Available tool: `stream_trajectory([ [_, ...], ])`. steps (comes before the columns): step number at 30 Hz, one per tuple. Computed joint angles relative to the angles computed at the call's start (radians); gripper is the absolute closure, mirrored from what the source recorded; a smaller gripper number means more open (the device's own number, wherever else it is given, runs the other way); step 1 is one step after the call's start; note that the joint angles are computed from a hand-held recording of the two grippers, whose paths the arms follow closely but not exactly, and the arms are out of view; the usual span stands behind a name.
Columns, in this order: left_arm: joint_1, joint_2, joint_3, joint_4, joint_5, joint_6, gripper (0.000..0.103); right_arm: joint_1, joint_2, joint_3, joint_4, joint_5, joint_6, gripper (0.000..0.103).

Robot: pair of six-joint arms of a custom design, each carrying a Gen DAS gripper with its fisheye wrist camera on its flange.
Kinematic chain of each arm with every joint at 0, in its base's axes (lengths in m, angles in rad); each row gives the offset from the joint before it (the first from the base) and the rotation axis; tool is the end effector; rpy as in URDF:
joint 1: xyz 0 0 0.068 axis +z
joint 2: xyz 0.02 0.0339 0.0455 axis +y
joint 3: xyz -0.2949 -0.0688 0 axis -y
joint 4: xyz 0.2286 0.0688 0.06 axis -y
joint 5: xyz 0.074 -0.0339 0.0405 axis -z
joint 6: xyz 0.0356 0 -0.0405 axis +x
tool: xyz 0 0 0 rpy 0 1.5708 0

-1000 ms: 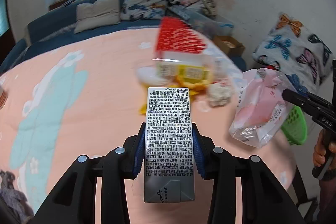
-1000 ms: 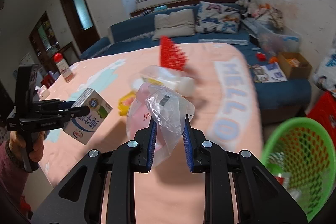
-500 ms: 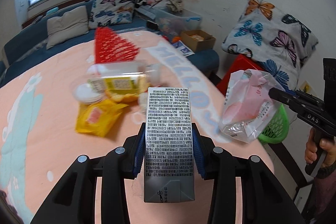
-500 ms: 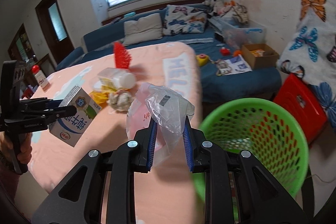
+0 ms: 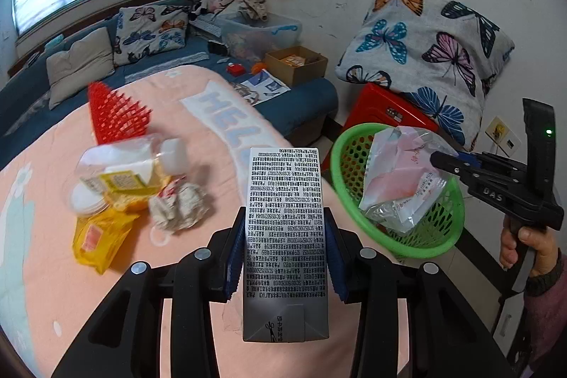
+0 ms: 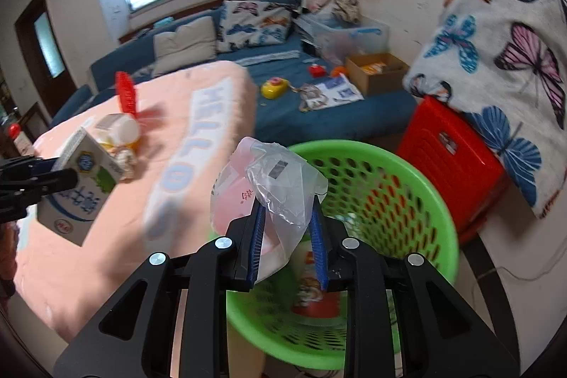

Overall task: Collect trash
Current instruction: 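Carry the clear bag over the green basket with the right gripper and release it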

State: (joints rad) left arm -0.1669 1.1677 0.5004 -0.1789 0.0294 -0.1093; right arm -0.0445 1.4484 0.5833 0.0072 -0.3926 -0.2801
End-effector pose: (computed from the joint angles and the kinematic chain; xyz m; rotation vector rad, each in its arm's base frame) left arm 0.1908 -0.0332 0.2084 0.0833 2.4215 -0.1617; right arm 0.2482 0.0026 0.1902 -0.4511 2.3243 0.3213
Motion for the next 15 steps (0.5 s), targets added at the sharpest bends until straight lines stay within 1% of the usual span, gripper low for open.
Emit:
stream_trajectory([
  [7, -0.088, 0.090, 0.049, 0.039, -0.035, -0.040, 0.064, -0.041, 0.079, 0.005, 0.062, 0.058, -0.010, 0.077],
  [12, -0.147, 0.162, 0.086, 0.078, -0.043, -0.067, 0.064, -0.072, 0.115, 0.013, 0.081, 0.069, -0.015, 0.077],
  [14, -0.172, 0.187, 0.101, 0.091, -0.042, -0.080, 0.064, -0.086, 0.119, 0.012, 0.085, 0.068, -0.020, 0.074],
  [15, -0.189, 0.202, 0.109, 0.101, -0.046, -0.087, 0.064, -0.093, 0.120, 0.011, 0.085, 0.066, -0.022, 0.072],
])
